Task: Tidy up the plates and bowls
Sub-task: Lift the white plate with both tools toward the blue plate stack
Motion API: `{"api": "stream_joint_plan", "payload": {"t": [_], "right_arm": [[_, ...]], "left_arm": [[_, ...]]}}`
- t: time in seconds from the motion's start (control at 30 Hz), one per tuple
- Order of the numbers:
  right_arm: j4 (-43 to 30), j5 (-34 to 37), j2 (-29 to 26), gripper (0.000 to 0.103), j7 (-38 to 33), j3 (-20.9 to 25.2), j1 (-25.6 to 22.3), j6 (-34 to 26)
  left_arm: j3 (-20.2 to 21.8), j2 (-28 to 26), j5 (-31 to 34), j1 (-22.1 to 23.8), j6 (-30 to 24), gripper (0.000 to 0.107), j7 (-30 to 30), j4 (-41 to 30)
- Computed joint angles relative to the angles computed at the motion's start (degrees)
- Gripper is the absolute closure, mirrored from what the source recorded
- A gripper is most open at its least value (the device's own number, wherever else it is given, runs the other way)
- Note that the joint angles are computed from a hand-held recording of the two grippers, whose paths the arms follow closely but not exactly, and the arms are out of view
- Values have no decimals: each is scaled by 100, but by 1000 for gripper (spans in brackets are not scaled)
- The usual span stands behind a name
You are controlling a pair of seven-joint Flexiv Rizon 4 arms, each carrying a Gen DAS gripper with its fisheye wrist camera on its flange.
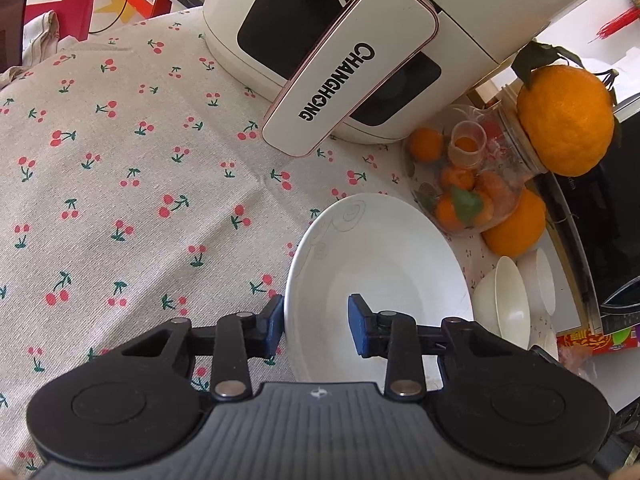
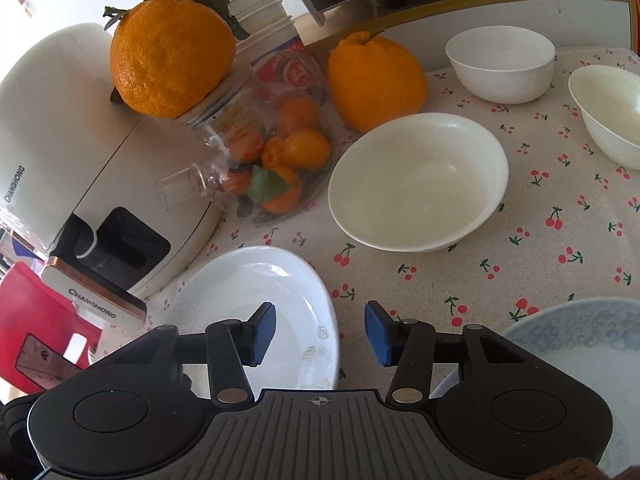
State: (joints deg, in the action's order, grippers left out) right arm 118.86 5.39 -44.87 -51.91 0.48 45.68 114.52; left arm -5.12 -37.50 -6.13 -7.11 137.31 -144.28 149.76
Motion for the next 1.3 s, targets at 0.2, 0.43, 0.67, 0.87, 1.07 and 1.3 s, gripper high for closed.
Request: {"api": "stream_joint_plan", "payload": {"t": [0.2, 0.43, 0.67, 0.87, 1.07, 1.3], "right_arm": [[-38, -178, -23, 76, -158, -119, 107, -188], [24, -67, 32, 82, -260, -242, 243, -145], [114, 205, 157, 82, -325, -319, 373, 42], [195, 324, 262, 82, -423, -260, 339, 187], [289, 486, 364, 82, -603, -265, 401, 347], [342, 720, 443, 82, -717, -239, 420, 467]], "left_arm": [[113, 113, -241, -233, -153, 86, 210, 50], [473, 340, -1168, -1108, -347, 88, 995, 13], [466, 401, -1603, -1362, -75, 85, 1610, 19], [307, 360, -1422, -1128, -52, 85, 1519, -3], [297, 424, -1412, -1153, 0, 85, 1479, 54], [269, 477, -1427, -1214, 21, 85, 1479, 34]]}}
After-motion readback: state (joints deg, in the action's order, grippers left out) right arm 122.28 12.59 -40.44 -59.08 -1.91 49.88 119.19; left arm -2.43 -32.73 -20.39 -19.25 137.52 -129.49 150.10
